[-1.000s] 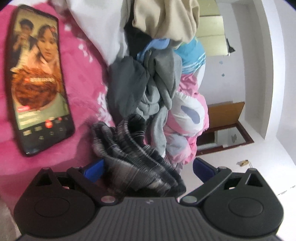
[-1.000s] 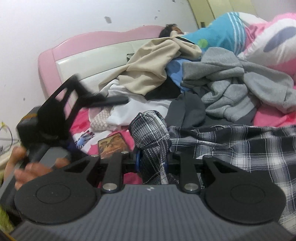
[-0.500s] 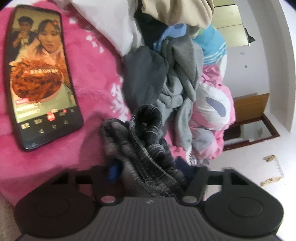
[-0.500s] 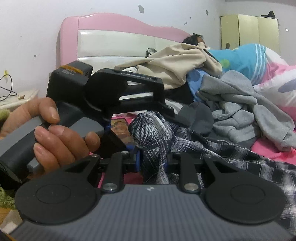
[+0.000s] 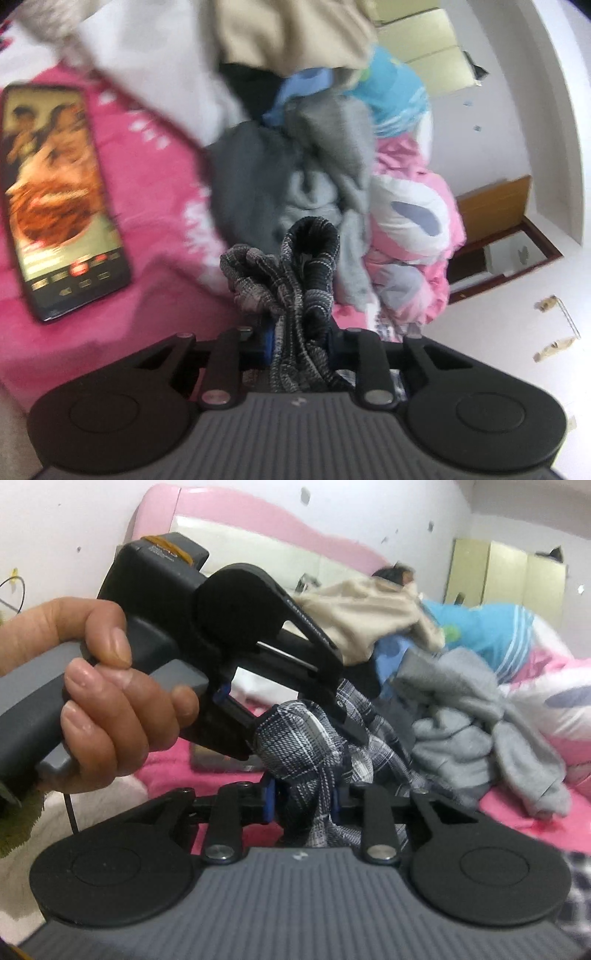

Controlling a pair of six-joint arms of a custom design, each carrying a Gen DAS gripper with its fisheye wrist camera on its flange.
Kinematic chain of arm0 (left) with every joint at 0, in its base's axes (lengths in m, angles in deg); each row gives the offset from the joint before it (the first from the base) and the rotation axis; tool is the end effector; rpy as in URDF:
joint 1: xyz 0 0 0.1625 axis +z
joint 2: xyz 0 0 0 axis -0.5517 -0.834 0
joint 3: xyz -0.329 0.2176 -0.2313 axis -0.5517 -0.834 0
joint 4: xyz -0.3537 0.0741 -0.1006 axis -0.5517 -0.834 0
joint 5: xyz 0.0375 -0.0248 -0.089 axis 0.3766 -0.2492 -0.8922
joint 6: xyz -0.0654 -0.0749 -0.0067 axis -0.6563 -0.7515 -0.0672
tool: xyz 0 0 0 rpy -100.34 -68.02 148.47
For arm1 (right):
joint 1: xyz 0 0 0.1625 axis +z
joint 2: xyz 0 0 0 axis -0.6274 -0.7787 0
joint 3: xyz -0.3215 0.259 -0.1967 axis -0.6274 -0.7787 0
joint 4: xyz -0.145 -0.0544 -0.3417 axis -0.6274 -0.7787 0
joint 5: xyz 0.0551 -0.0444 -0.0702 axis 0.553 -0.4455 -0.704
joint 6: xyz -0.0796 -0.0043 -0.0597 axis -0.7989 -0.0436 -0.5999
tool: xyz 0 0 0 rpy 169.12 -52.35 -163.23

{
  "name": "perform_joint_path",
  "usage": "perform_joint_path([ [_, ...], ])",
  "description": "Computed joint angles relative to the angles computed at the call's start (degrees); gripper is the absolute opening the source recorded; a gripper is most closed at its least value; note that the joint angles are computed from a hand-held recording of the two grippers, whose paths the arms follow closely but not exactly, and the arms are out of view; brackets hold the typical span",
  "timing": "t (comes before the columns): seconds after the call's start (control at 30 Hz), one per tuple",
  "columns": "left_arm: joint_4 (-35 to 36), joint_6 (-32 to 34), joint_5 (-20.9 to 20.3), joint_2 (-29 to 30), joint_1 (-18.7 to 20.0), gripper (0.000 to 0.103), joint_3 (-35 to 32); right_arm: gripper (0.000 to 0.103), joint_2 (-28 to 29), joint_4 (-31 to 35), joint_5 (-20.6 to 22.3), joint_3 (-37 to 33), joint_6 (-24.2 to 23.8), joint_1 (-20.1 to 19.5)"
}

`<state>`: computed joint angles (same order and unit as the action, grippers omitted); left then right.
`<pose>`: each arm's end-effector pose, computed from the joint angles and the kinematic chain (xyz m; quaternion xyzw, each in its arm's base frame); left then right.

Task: Fold clothes
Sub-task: 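Lift the held plaid pants off the bed with both grippers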

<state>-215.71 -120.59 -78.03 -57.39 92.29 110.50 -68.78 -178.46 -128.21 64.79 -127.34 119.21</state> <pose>-0.2004 -0.6560 0.0475 0.1035 -0.9033 0.4098 0.0733 0.0683 -0.5915 0.1501 0.5381 -0.7286 0.3972 0.1478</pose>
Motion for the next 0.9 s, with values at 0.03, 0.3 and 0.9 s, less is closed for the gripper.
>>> perform_joint_path([
  [0.03,0.6,0.46,-0.18,-0.06,-0.43,0.024,-0.66,0.023,-0.37,-0.52,0.91,0.12,0.86,-0.14],
  [0.3,8.17,4.01,-1.74,2.65,-4.14,0.024,-10.33,0.021,-4.56,-4.25,7.7,0.2,10.11,-2.72],
  [0.9,47.66,12.12,-2.51,29.97,-11.04,0.023,-61.63,0.029,-12.87,-6.0,15.41,-5.95,37.77,-17.51],
])
